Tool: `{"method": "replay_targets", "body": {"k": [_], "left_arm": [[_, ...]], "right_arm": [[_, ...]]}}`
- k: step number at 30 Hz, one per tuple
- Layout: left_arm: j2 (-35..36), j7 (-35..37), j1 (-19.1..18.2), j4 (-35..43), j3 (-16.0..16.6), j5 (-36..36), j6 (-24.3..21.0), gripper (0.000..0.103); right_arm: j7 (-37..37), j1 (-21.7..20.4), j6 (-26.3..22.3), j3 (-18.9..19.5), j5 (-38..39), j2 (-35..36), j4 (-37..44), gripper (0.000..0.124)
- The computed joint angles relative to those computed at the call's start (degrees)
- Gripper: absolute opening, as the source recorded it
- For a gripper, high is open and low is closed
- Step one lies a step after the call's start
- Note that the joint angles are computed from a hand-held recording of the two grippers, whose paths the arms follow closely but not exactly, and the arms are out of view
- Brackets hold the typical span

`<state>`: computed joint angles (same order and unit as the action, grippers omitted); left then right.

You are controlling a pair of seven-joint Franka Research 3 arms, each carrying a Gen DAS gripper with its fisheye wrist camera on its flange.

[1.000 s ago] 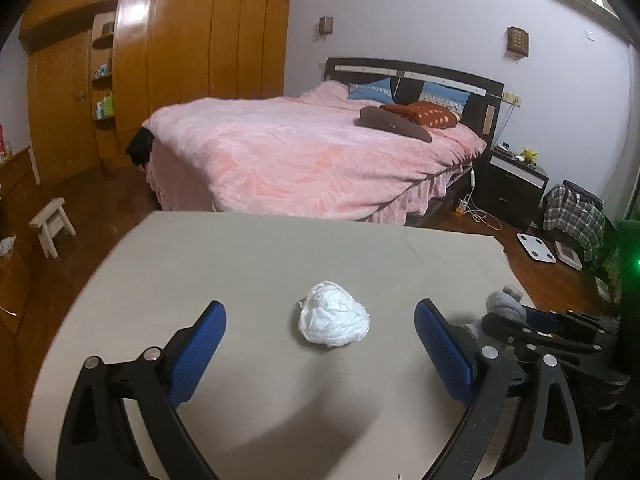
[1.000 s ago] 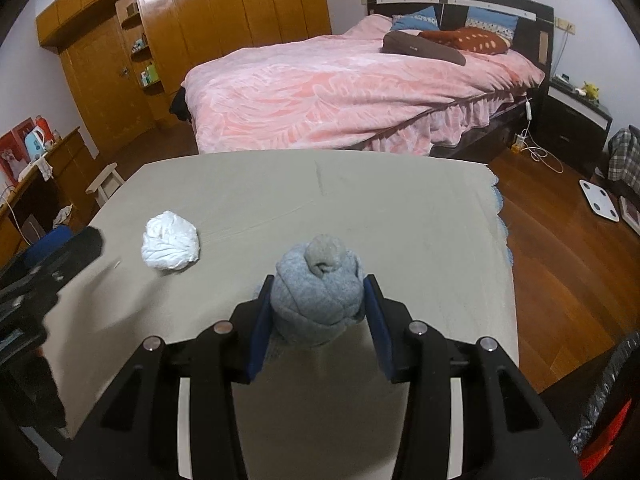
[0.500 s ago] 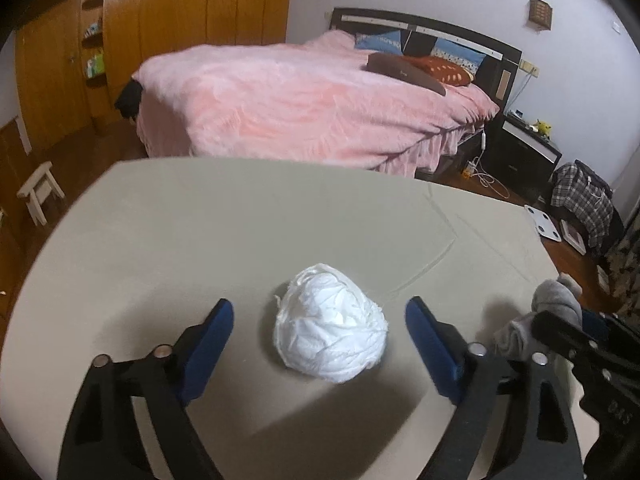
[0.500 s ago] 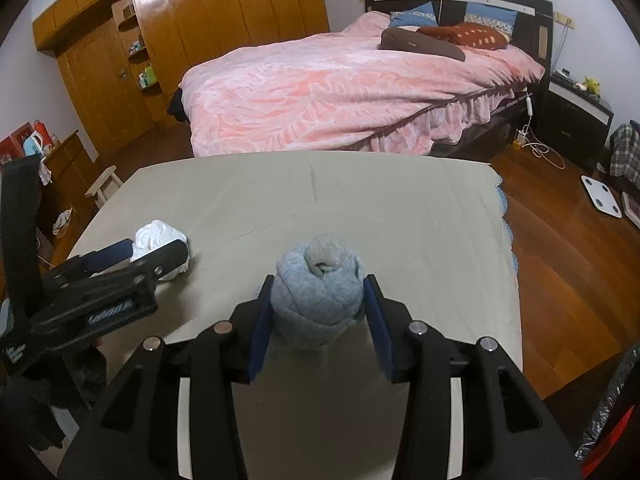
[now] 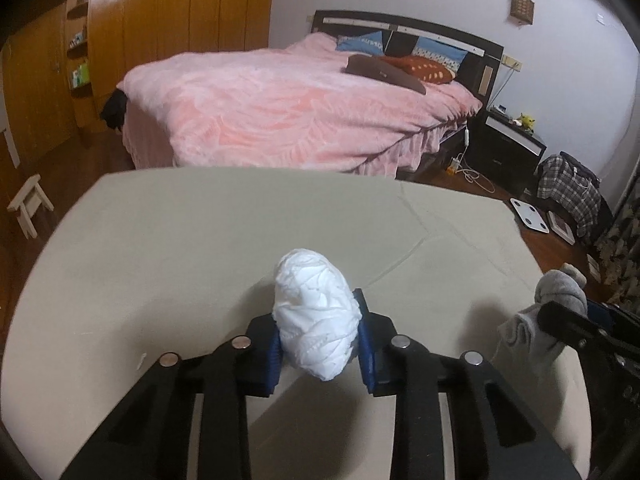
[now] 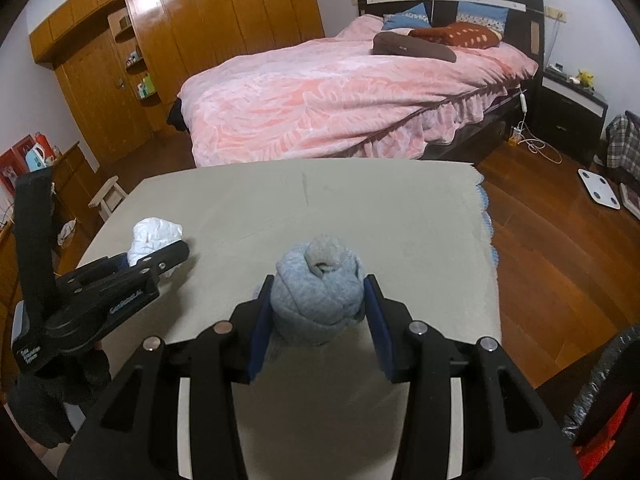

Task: Collect trash
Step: 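Carry the white tissue and grey sock over the bin with both grippers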

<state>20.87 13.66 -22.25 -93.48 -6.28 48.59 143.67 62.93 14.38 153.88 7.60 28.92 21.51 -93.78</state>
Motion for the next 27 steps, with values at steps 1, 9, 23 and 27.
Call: {"method": "replay_targets", "body": {"k": [1,9,23,27], "left_arm": [[-0.42,-0.38,-0.12,-0.33,0.03,0.18,0.02,0.03],[-4.79,-3.24,-1.54,-3.0,-1.31,3.67,-3.92,0.03],[-13.13,-8.66,-2.64,-7.92,-6.68,8.48,-9.62,0.03],[-14.44,-9.9,-3.19,-8.64,-8.07,8.87,-10.5,0.03]], "right_arm": [[-0.19,-0.22,0.07,0.14,0.47,-0.49,-0.48,0.042],[-3.55,-1.34,0.76,0.94,4.87,-4.88,-4.63,0.042],[-12.08,-0.57,0.62,-1.48,16.75,-19.24,-17.99,0.042],[-14.1,0.67,1.27,-2.89,17.6,-24.33,-22.5,0.042]]}}
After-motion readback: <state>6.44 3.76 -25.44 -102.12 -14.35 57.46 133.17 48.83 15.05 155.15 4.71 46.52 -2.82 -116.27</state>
